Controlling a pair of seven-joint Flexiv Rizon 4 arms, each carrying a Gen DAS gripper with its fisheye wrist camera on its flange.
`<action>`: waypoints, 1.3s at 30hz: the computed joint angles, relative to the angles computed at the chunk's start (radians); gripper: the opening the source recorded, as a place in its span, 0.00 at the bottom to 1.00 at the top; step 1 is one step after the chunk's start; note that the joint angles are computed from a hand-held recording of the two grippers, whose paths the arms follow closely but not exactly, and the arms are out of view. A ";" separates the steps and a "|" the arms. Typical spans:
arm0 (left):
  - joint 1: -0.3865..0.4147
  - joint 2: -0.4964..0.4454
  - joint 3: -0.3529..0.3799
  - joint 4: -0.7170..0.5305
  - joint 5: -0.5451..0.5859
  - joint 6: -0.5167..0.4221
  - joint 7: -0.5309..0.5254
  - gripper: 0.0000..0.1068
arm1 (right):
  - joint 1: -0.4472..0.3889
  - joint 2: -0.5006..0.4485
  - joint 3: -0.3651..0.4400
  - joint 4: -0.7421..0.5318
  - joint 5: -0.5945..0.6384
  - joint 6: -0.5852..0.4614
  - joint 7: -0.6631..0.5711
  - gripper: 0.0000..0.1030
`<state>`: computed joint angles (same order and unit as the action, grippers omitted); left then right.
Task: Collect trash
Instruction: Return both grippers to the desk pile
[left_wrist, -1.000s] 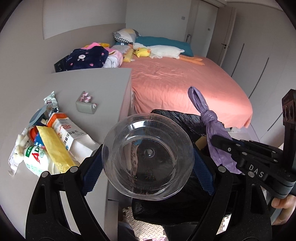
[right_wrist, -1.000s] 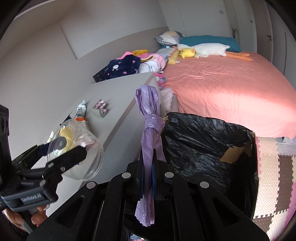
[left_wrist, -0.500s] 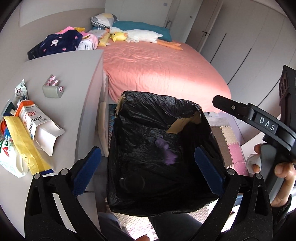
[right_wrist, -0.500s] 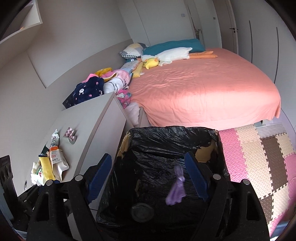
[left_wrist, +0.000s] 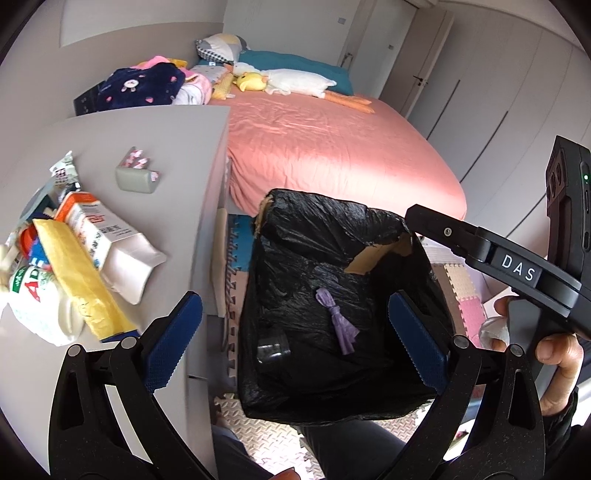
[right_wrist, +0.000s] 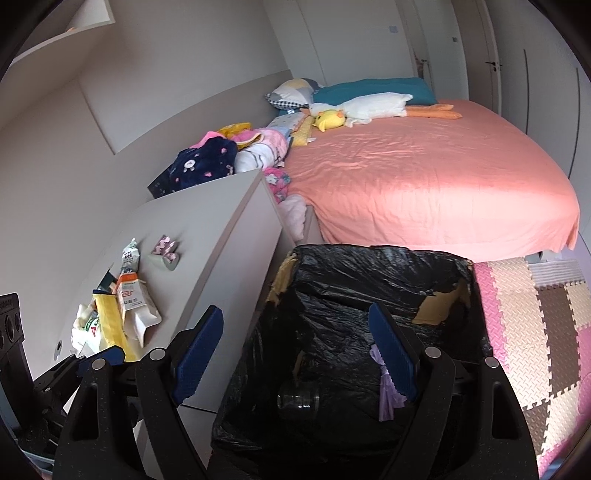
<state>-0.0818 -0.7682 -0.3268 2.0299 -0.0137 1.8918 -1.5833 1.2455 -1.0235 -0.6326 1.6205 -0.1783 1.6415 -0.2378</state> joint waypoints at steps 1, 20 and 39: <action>-0.002 0.005 0.010 0.007 -0.003 0.008 -0.004 0.91 | -0.006 -0.004 0.008 -0.019 -0.008 -0.009 -0.004 0.79; 0.031 0.087 0.165 0.159 -0.030 0.136 -0.096 0.91 | -0.188 -0.102 0.259 -0.389 -0.252 -0.145 -0.036 0.79; -0.012 0.064 0.329 0.181 -0.180 0.236 -0.045 0.82 | -0.331 -0.342 0.615 -0.906 -0.298 -0.362 -0.355 0.69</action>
<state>-0.0934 -0.7043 0.0019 2.2105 -0.1940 2.1282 -1.6283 0.9143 -1.3651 -0.0179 0.7146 -0.4762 1.2796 -0.5928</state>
